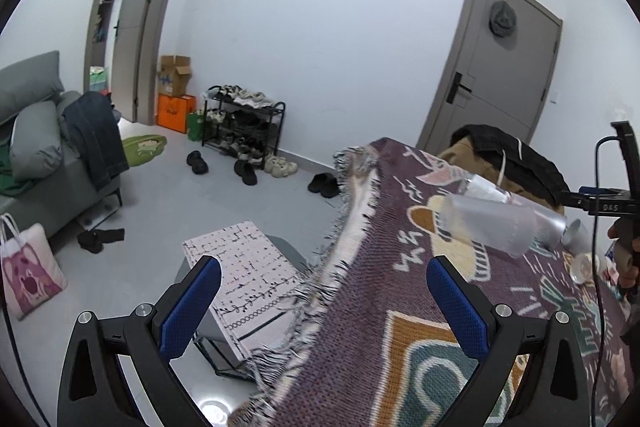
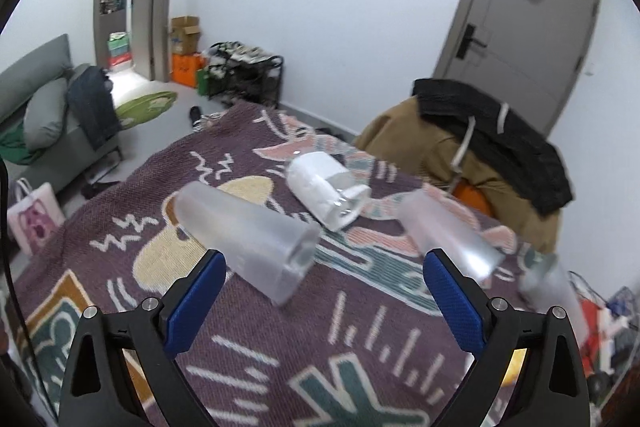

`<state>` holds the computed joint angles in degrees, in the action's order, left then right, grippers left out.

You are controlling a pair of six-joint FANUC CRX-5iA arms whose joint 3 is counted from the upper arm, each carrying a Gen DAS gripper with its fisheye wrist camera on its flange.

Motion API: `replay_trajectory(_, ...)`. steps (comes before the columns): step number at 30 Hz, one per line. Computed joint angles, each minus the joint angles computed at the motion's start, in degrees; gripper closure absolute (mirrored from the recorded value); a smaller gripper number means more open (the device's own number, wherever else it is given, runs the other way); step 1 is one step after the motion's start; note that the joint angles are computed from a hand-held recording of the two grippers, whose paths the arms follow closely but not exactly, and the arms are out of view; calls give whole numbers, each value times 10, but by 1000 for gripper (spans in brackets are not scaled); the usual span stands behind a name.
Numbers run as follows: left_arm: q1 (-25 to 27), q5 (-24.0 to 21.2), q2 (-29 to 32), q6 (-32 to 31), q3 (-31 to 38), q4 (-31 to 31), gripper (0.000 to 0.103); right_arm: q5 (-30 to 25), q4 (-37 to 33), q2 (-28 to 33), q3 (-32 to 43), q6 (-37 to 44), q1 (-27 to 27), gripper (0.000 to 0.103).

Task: Flip cup upside down
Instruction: 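Move the right tool toward the white paper-wrapped cup lying on its side, then close the right gripper around the paper-wrapped cup body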

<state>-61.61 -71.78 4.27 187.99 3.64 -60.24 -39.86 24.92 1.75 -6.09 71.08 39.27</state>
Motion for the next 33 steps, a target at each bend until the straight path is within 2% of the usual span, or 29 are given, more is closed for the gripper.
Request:
replay_trajectory(2,6,1,-5,3,-7,1,0,-13,-15,27,33,25,-4,9)
replay_trajectory(10,26,-11,-15,11,-17,-2,0,-101,-103,133,187,136,-25,10)
replay_trajectory(14,44,4,-13,-9,-11,9,0,-150,-144,187,266,183,-40,11)
replay_trajectory(19,52,18,-7,-39,-2,20,0,-197,-167,247,344,218,-52,11)
replay_trajectory(29,64,27,1,-42,4,33,0,-288,-197,352,486,280,-65,11)
replay_trajectory(33,79,31,4,-46,6,52,0,-298,-168,372,500,280,-57,11)
